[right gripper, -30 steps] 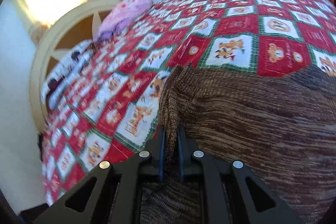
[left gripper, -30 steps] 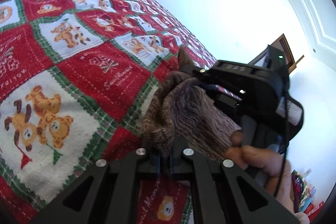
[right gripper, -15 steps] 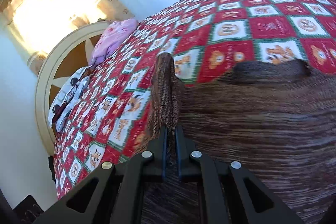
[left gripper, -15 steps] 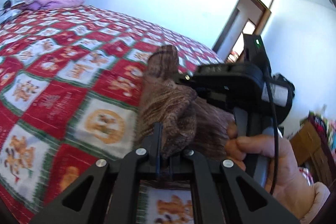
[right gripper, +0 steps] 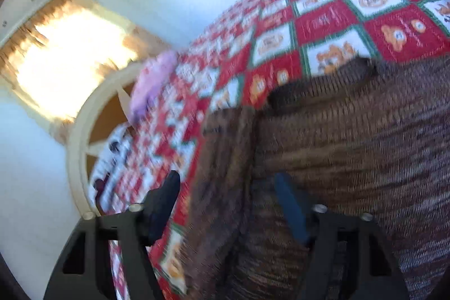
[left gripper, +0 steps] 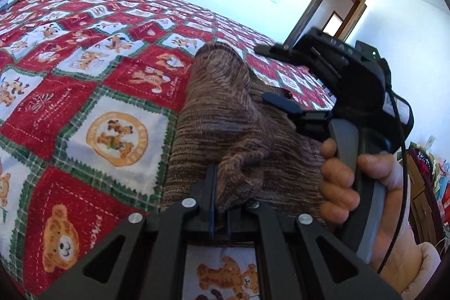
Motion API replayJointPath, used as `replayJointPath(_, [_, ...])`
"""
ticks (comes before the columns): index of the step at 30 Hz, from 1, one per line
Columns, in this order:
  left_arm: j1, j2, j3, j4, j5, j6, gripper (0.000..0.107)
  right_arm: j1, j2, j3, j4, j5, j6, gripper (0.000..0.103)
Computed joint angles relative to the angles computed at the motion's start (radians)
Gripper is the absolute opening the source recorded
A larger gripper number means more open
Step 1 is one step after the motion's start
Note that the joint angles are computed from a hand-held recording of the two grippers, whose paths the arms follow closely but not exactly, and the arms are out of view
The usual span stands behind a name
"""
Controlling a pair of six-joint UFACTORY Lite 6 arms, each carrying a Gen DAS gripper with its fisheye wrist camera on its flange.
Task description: Fold small clothes
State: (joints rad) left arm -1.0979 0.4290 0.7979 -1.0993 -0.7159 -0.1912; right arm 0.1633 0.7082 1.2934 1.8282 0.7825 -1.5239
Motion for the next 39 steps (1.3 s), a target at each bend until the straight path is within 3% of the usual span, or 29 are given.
replayJointPath(3, [0.003, -0.002, -0.011, 0.028, -0.009, -0.036, 0.006, 0.052, 0.024, 0.078, -0.073, -0.087, 0.048, 0.071])
replayJointPath(7, [0.000, -0.005, -0.019, 0.041, -0.016, -0.059, 0.007, 0.138, 0.098, 0.195, -0.202, -0.199, 0.151, 0.049])
replayJointPath(8, [0.000, -0.005, -0.020, 0.047, -0.017, -0.068, 0.007, 0.156, 0.092, 0.188, -0.177, -0.234, 0.118, 0.048])
replayJointPath(10, [0.001, -0.004, -0.022, 0.052, -0.017, -0.073, 0.007, 0.177, 0.089, 0.180, -0.132, -0.257, 0.053, 0.028])
replayJointPath(13, [-0.001, -0.004, -0.024, 0.049, -0.019, -0.070, 0.007, 0.179, 0.083, 0.159, -0.086, -0.253, 0.004, 0.019])
replayJointPath(17, [-0.001, -0.010, -0.015, 0.015, -0.007, -0.024, 0.007, 0.194, 0.011, 0.095, -0.036, -0.320, -0.083, 0.017])
replayJointPath(22, [-0.060, -0.025, 0.080, -0.146, -0.020, 0.267, 0.007, 0.170, -0.057, 0.060, -0.081, -0.356, -0.088, 0.016])
replayJointPath(26, [-0.083, -0.004, 0.179, -0.181, -0.025, 0.399, 0.007, 0.135, -0.093, 0.046, -0.156, -0.379, -0.067, 0.016])
replayJointPath(33, [-0.053, 0.071, 0.291, -0.109, 0.070, 0.395, 0.007, 0.052, -0.171, -0.023, -0.191, -0.410, -0.140, 0.015])
replayJointPath(39, [-0.052, 0.167, 0.452, -0.242, 0.141, 0.593, 0.007, -0.016, -0.179, -0.043, -0.214, -0.402, -0.165, 0.015])
